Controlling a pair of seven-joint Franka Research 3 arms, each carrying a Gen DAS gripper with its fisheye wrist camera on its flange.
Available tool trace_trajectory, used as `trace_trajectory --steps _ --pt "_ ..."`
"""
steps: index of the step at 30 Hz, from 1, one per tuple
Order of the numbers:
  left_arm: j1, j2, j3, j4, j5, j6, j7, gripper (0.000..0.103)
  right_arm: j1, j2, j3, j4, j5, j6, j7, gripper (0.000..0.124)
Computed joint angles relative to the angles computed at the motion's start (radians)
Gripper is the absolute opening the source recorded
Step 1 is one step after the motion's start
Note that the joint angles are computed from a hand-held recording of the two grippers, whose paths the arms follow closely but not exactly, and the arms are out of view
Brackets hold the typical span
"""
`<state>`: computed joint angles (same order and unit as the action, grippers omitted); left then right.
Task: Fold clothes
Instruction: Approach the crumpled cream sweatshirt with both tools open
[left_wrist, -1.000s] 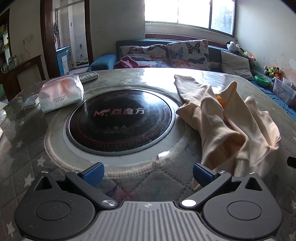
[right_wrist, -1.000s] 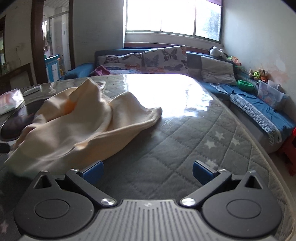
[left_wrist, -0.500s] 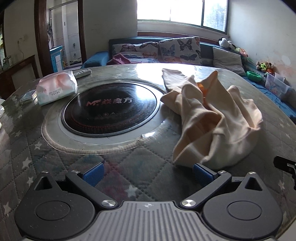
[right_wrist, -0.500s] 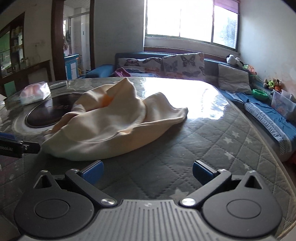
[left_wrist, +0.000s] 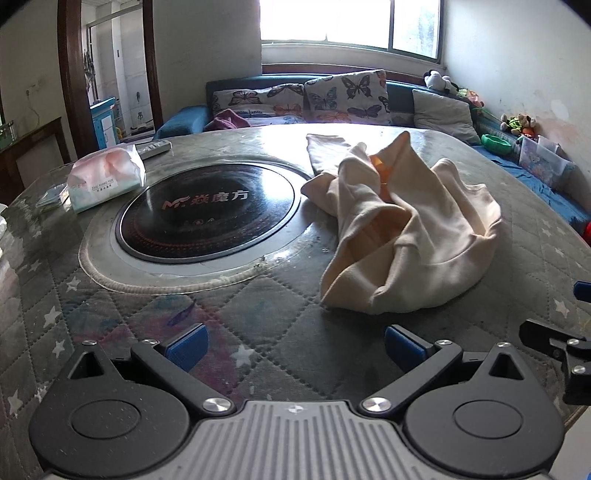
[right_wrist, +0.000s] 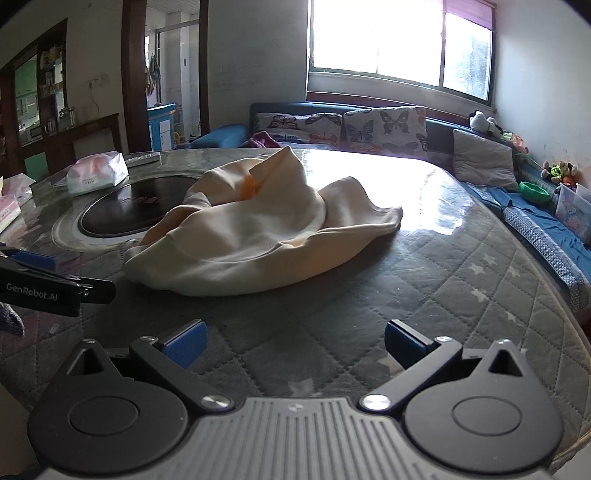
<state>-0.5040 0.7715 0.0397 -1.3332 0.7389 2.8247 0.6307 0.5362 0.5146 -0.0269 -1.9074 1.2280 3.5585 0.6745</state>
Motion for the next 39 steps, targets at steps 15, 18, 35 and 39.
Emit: trace_trajectory --steps 15,18,35,39 --pt "-0.003 -0.004 0.004 0.002 0.001 0.015 -0.002 0.103 0.028 0.017 -0.032 0.045 0.039 -0.045 -0.058 0.103" --pt "-0.001 -0.004 0.001 0.001 0.0 0.013 0.006 0.103 0.051 0.025 -0.058 0.06 0.059 -0.063 -0.076 0.103" --pt "-0.003 0.007 -0.004 0.017 -0.024 0.01 0.031 0.103 -0.006 0.053 0.014 0.178 0.34 -0.059 -0.375 0.103" --pt "-0.008 0.002 0.003 0.01 -0.017 0.014 0.021 0.103 -0.042 0.049 0.059 0.164 0.285 -0.041 -0.33 0.103"
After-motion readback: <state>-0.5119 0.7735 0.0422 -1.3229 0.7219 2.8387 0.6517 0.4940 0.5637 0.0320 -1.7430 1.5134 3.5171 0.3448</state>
